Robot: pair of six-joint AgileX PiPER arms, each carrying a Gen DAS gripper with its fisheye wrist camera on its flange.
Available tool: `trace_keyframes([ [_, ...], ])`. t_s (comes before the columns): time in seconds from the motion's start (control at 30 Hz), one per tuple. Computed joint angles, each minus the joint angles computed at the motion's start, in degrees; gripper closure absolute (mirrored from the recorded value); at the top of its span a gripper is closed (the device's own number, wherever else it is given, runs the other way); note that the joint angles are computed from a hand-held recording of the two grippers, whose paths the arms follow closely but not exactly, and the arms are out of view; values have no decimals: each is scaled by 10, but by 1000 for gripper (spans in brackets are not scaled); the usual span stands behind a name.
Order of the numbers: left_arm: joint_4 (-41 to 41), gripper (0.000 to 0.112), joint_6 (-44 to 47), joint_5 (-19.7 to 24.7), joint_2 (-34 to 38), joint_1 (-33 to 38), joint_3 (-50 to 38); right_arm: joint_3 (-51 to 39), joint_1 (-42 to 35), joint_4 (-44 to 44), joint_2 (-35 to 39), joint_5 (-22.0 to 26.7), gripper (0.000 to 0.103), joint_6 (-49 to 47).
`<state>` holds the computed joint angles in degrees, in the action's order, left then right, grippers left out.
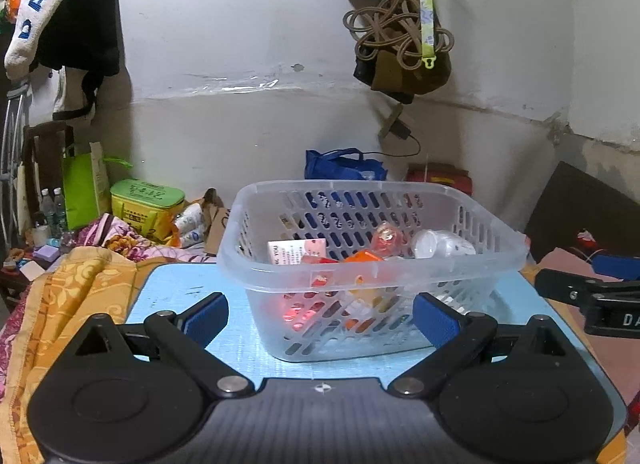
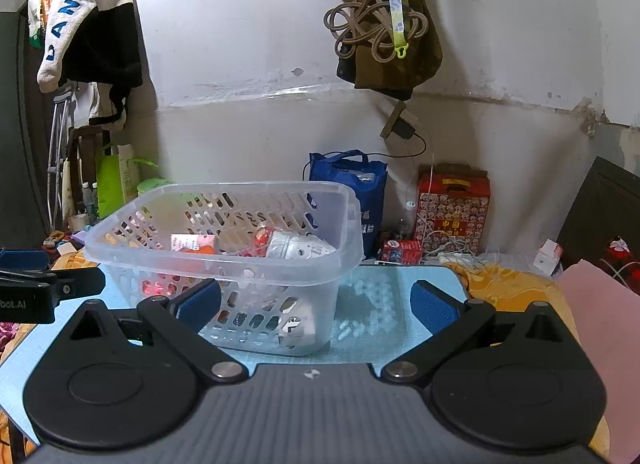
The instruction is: Organize objects
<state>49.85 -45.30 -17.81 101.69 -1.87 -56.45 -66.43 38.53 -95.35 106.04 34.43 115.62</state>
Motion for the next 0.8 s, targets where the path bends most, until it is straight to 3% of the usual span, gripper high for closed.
trace_keyframes([
  [0.43, -19, 12, 22, -19, 3, 1, 8, -5, -1, 16, 4, 4, 0, -9],
  [0.67, -127, 12, 124, -31, -2, -6, 23, -7, -4, 20, 5, 0, 0, -7],
  [0.8, -65, 12, 56, -23, 5, 1, 9, -7, -5, 19, 4, -1, 0, -8],
])
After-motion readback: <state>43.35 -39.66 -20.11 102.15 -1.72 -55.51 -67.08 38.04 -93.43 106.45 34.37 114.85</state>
